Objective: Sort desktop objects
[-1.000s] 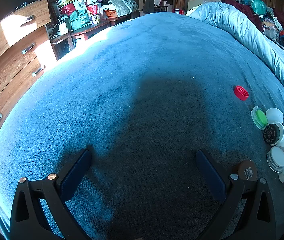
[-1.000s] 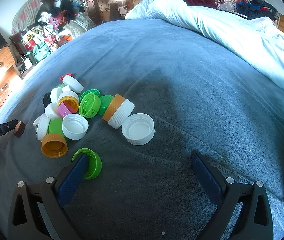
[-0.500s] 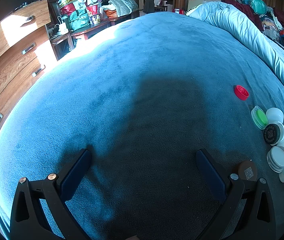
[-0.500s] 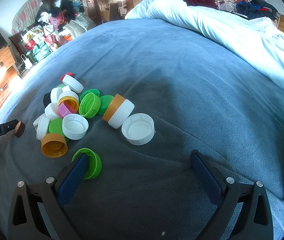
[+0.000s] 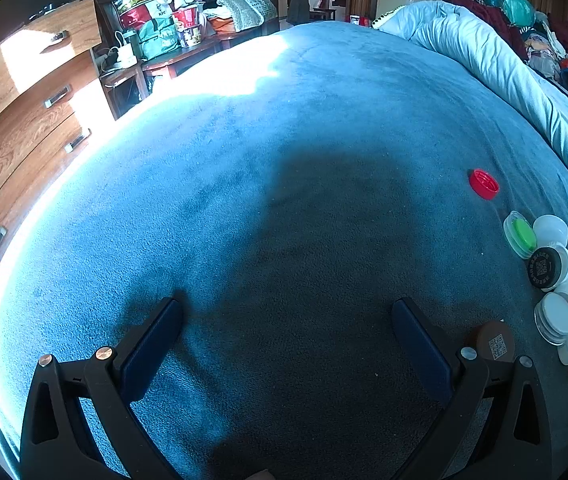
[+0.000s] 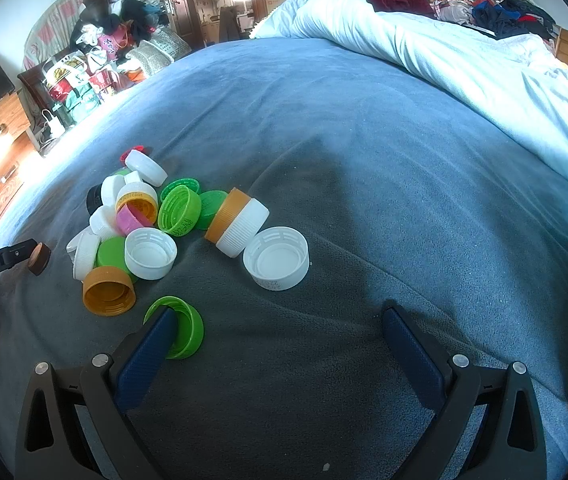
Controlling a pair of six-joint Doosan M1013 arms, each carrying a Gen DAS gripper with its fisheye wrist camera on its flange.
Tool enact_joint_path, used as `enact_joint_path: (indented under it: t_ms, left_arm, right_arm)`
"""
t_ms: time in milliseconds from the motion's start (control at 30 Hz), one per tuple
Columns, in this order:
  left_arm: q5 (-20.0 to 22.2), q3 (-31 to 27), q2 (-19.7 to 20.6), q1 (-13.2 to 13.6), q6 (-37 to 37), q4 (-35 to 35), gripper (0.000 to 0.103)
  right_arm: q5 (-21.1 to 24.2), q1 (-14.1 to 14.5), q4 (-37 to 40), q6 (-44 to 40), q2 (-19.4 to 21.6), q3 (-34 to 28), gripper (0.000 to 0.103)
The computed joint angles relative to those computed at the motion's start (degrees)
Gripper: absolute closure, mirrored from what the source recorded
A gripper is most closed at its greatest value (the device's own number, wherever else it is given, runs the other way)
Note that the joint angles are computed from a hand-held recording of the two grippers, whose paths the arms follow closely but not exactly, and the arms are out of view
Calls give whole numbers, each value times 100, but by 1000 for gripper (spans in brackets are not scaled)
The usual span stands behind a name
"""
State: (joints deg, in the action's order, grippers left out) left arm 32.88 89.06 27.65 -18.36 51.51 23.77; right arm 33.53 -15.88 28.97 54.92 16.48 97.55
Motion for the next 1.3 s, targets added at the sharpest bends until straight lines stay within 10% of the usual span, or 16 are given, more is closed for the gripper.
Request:
enact_joint_path:
  t_ms: [1300]
  left_arm:
    - [133,-57,38,-43,-50,16,1]
  right_arm:
    - [-14,24,-25,45,-29,28,0]
